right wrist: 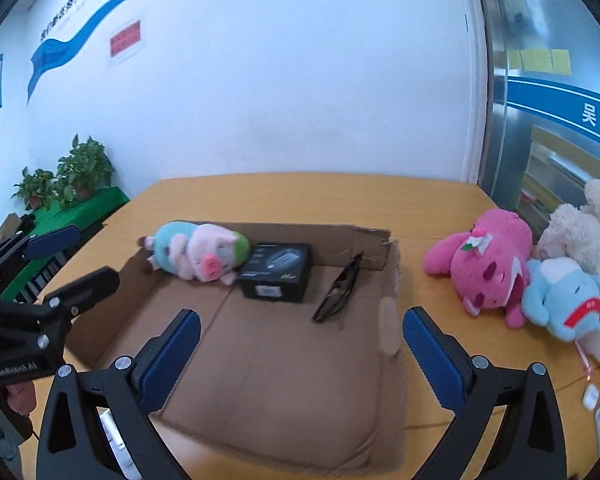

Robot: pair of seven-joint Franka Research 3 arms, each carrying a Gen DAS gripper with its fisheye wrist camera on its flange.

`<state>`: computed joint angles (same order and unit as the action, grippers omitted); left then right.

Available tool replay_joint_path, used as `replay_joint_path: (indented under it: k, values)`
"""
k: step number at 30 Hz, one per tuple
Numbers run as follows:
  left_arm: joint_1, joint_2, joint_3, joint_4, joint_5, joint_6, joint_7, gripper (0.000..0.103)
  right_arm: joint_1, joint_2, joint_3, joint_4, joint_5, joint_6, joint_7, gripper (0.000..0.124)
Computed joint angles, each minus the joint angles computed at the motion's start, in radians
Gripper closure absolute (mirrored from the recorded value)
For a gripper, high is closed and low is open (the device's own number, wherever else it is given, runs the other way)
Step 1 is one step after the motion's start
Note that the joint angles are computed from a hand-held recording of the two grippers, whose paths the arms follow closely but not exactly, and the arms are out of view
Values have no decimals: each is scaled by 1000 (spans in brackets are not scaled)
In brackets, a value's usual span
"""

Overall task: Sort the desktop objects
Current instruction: 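Open the left gripper, release the sunglasses beside the charger box, withdraw, then move the left gripper to the white phone stand and grasp it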

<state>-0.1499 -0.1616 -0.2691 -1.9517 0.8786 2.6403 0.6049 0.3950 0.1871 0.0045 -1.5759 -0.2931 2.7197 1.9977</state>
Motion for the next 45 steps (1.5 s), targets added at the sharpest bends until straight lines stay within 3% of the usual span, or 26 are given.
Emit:
replay_joint_path:
  k: [4,11,27,41,45]
  values:
    - [19,-76,-29,-80,59,3,-113,20,54,-66,-18,-94,-194,14,194,21]
    - [25,-140,-39,-153,30,18,-151,20,25,-136,49,-173,-296,14,317,21]
    - [53,-173,-30,-237,-46,45,-152,20,9,-125,77,-183,-298,-14,314,21]
    - [43,-218,19,-335,-202,133,-8,20,34,-87,63,-171,-263,-16,306,21]
    - [35,-254,47,-403,-277,129,86,20,27,-76,81,-187,-120,-2,195,21]
